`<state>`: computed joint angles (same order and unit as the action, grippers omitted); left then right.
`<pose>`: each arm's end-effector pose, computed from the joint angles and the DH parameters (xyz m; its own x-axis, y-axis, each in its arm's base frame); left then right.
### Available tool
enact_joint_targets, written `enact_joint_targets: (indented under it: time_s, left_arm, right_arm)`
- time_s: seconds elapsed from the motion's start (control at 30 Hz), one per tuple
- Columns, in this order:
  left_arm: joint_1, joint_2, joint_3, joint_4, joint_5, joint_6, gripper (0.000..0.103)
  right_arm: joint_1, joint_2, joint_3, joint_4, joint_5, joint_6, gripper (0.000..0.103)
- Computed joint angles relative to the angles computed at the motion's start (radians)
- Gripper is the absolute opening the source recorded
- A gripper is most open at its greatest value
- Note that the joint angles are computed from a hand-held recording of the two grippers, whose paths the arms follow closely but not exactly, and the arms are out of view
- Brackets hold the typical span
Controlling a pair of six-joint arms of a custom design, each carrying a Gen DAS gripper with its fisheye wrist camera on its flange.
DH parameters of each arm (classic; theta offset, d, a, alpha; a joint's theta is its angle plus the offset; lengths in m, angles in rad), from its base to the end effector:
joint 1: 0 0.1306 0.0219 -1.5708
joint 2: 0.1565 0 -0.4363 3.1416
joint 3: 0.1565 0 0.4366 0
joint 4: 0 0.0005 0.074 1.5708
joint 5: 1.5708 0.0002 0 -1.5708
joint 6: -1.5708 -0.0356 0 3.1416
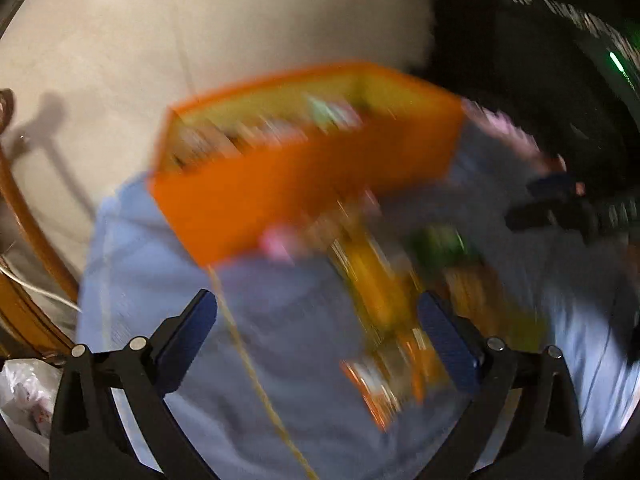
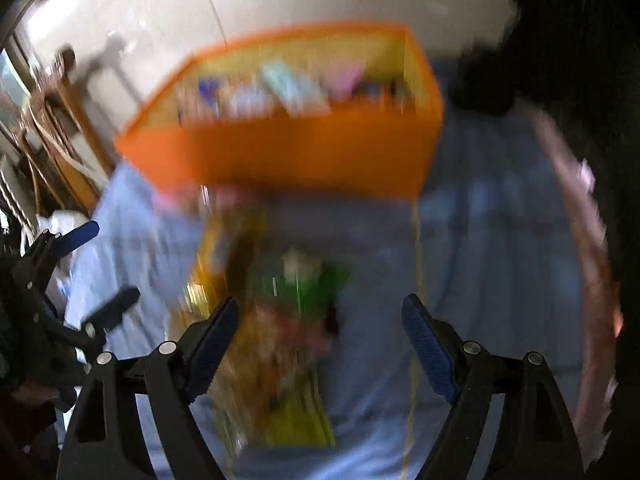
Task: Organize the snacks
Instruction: 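Lower both open tools toward the remaining snacks beside the orange box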
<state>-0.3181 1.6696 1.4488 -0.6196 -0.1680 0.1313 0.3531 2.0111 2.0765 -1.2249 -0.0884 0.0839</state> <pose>0.6008 -0.1921 0.3757 -0.7279 0.1038 -0.6777 0.1080 0.9935 0.0361 0.6994 0.2606 0.4196 -0.8254 -0.3931 -0.4052 -0.4483 0.8926 0.0471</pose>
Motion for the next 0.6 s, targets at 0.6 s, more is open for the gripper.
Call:
enact_joint_targets:
  time_s: [0.6]
  left_arm:
    - [-0.01,0.106,0.101,0.011,-0.071,0.236,0.099]
  right_arm:
    - [0.022,0.026,0.055,0.016,0.002,-0.066,0.084]
